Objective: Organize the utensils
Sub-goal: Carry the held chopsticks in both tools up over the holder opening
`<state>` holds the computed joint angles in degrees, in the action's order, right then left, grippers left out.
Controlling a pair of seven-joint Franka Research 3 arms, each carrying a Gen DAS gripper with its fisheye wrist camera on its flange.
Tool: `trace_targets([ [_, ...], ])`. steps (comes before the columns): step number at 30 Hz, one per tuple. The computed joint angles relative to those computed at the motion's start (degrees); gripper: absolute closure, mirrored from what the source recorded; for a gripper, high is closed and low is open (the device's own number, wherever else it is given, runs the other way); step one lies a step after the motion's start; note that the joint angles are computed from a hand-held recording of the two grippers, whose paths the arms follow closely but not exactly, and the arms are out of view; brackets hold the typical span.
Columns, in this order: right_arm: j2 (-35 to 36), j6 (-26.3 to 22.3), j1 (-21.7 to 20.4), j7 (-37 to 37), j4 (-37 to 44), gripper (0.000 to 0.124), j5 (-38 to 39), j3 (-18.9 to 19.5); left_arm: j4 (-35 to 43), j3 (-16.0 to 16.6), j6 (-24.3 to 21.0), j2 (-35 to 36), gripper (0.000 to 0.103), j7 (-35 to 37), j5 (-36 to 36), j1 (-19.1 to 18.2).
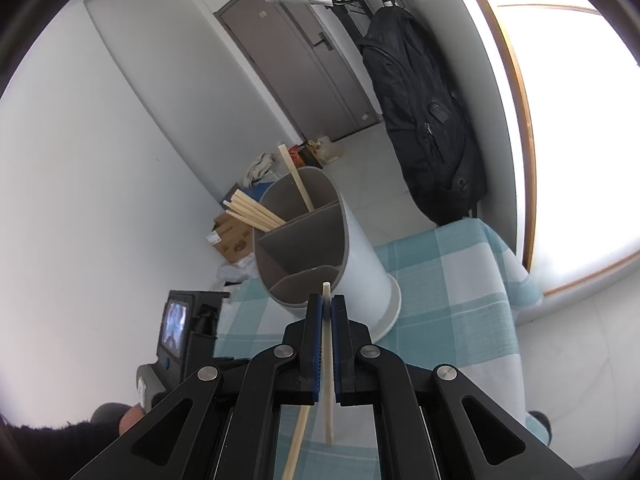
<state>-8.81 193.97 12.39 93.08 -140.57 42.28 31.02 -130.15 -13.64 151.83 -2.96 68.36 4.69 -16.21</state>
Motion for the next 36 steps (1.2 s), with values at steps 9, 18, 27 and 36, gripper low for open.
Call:
trace_targets([
  [9,-0.57,1.01,-3.34,-1.69,-0.05,0.120,0.21,4.48,-10.97,-2.02,16.46,-12.12,0.103,-13.86,8.52,2.39],
  [18,-0.90,3.27,-8.82,-13.39,2.12,0.120,10.22,13.37,-12.22,1.32,22.35,-12.74,0.103,-14.96,10.55,0.98],
  [27,0.58,4.27,-7.04,-23.21,5.50,0.120,18.58,13.55,-12.84,1.25,24.44,-15.15,0.103,-13.76,10.60,0.21],
  [36,2.17,4.59,-9.11,-44.38,13.02,0.120,37.06,16.96,-11.21,5.54,24.65,-15.24,0.103,-7.36,6.29,-5.58],
])
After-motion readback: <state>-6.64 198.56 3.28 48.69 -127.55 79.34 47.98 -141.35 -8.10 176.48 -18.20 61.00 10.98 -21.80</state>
